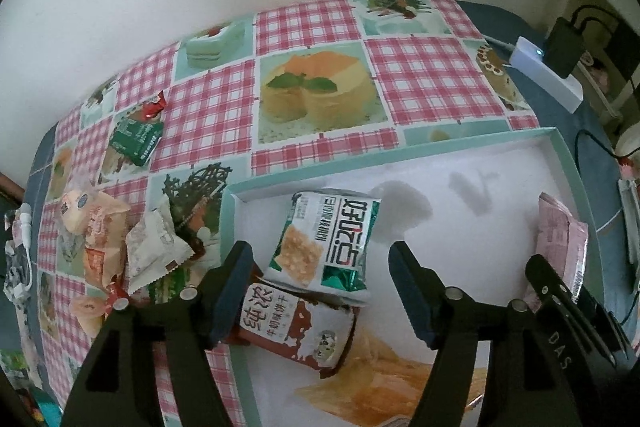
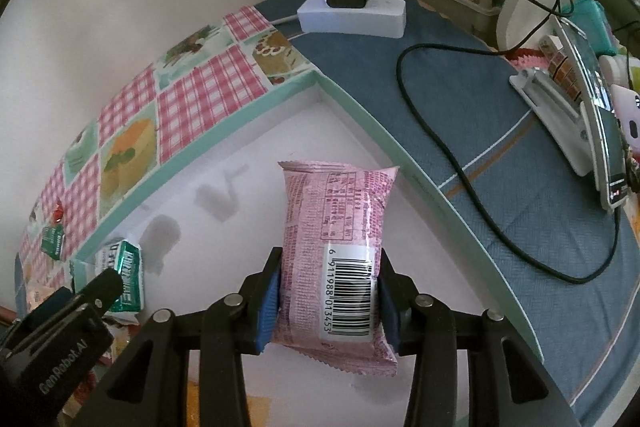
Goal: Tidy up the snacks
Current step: 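Carry the pink pastry and green cracker pack into the tray and open both grippers, then withdraw both tools from the tray back over the snack pile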
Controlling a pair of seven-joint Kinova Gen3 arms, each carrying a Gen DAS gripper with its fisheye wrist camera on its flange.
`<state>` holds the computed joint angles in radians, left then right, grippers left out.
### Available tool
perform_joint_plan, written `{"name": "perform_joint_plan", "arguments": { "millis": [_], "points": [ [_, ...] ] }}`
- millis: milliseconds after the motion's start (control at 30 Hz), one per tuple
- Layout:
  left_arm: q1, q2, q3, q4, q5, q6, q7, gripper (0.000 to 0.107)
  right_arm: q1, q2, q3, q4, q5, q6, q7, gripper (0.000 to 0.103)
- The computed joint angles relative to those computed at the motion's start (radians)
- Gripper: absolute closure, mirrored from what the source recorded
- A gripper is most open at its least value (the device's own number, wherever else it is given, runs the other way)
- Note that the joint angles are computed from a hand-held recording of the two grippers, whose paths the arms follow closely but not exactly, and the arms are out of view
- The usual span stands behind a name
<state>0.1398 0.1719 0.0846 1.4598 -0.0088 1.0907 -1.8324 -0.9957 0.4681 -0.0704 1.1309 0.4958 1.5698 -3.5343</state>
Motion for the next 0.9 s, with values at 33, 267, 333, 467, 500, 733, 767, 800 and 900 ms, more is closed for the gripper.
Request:
{"name": "perform_joint_plan", "arguments": {
  "millis": [33,267,333,467,500,733,767,800,900],
  "points": [
    [0.001,0.001,-0.001,-0.001,-0.003,0.000,0.005,0.035,0.001,0.001,0.000,-0.002,-0.003,0.003,0.001,0.057],
    [0.002,0.000,-0.009,-0.005,-0.027,-0.011,0.044,0.022,0.002,0.006,0.000,-0.014,0.001,0.004,0.020,0.031],
    [0.004,0.002,-0.011,-0.006,-0.039,-0.014,0.059,0.019,0.000,0.010,0.002,-0.019,0.003,0.006,0.027,0.024],
    [-0.004,0.011,-0.018,-0.016,-0.044,-0.011,0.088,0.019,-0.004,0.026,0.006,-0.041,0.009,0.027,0.059,0.020],
    [-0.005,0.011,-0.019,-0.016,-0.047,-0.014,0.096,0.018,-0.004,0.027,0.007,-0.043,0.009,0.028,0.066,0.019],
    [-0.022,0.021,-0.027,-0.032,-0.050,-0.010,0.125,0.013,-0.025,0.033,0.017,-0.053,0.040,0.036,0.092,0.000],
    [-0.025,0.023,-0.027,-0.034,-0.050,-0.007,0.126,0.013,-0.028,0.035,0.018,-0.058,0.045,0.041,0.095,0.000],
    [-0.026,0.025,-0.028,-0.037,-0.050,-0.005,0.127,0.013,-0.032,0.037,0.020,-0.063,0.051,0.048,0.098,0.000],
    [-0.031,0.031,-0.029,-0.044,-0.052,0.002,0.130,0.013,-0.037,0.047,0.024,-0.080,0.055,0.066,0.111,0.000]
  ]
}}
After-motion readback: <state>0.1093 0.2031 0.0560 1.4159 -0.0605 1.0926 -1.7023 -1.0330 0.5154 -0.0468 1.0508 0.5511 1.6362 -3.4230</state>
